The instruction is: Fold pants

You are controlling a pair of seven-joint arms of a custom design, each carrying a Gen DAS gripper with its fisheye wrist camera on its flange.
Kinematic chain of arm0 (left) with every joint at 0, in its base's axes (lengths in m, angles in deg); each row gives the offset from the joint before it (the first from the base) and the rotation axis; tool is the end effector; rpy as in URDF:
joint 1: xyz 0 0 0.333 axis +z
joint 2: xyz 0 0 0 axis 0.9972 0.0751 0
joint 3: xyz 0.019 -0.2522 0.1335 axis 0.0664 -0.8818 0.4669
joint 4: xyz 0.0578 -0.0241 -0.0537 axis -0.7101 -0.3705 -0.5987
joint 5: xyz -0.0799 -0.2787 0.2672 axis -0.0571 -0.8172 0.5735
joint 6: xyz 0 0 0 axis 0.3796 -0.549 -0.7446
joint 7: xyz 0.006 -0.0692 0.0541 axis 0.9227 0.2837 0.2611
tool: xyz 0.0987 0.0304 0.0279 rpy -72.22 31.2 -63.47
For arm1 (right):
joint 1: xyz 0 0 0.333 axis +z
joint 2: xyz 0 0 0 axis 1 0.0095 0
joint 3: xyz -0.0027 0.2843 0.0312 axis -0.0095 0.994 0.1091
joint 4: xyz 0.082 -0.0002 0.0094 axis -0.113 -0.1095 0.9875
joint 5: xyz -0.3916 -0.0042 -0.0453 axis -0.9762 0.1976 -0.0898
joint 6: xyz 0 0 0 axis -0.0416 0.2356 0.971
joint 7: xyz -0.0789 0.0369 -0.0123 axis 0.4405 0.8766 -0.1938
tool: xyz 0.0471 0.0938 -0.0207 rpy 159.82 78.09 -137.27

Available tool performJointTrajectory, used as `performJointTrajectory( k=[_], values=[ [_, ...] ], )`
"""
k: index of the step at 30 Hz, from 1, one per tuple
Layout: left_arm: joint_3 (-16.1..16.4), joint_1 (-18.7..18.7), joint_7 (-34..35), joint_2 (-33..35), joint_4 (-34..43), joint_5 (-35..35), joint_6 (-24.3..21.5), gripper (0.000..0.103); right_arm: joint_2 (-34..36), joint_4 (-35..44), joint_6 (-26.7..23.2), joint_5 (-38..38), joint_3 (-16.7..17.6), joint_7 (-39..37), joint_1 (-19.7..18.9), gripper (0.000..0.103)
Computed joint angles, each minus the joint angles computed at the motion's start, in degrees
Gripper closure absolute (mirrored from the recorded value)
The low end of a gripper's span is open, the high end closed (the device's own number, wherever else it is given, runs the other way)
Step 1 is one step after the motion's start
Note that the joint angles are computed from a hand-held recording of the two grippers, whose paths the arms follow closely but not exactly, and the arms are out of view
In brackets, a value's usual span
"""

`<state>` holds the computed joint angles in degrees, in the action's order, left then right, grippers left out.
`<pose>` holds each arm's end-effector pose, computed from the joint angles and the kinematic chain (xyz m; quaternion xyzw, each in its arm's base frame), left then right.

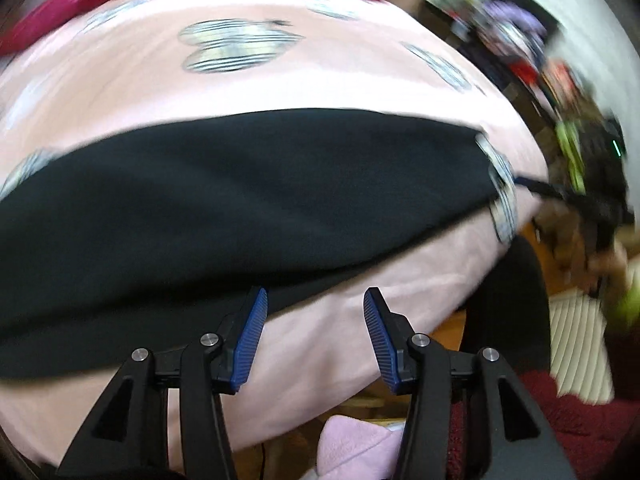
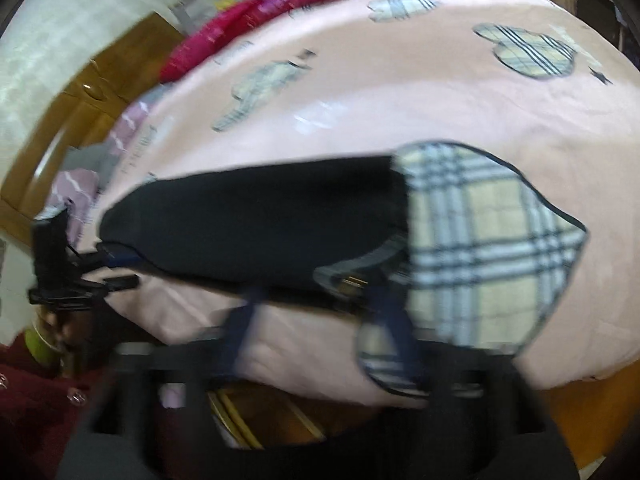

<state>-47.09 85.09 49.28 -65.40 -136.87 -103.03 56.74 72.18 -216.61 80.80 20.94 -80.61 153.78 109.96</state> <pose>0.5444 -0.0508 0.3994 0.6049 -0.7527 0.2597 0.0106 0.4759 0.1777 0.4128 -0.6868 0.6487 0.0029 0.3278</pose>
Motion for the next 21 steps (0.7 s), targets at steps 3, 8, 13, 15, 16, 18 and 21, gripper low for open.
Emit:
performJointTrajectory(
  k=[3,8,13,15,16,18,21],
  values=[
    [1.95,1.90,-3.73,-1.80,-2.58,-2.74,1.18,0.052,3.03,3.41,1.82,8.21,0.25,-7.33,3.94,0.021],
    [4.57,5.07,-9.61,-3.23,-5.01,-2.88,4.38,0.052,11.45,12.74,0.72,8.88,4.12,-12.21,5.70,0.021],
    [6.64,8.73,-17.84,-1.69,-4.14,-1.63,6.86,0.052,20.60,22.25,0.61,-1.71,7.62,-10.27,7.21,0.021],
    [7.01,10.23,-21.53,-1.00,-3.71,-0.07,7.45,0.052,23.76,25.67,1.12,-7.09,8.29,-8.95,8.47,0.021],
    [7.08,10.93,-23.55,-0.53,-3.37,1.08,7.75,0.051,25.45,27.58,1.53,-11.11,8.06,-7.07,9.64,0.021],
    [7.26,12.15,-26.00,0.58,-2.35,1.93,8.32,0.051,28.34,31.21,1.33,-17.85,7.38,-3.97,11.45,0.022],
    [7.39,13.83,-26.66,2.59,-0.07,0.45,8.39,0.049,33.11,37.77,0.34,-26.93,5.83,0.52,14.41,0.022]
  ],
)
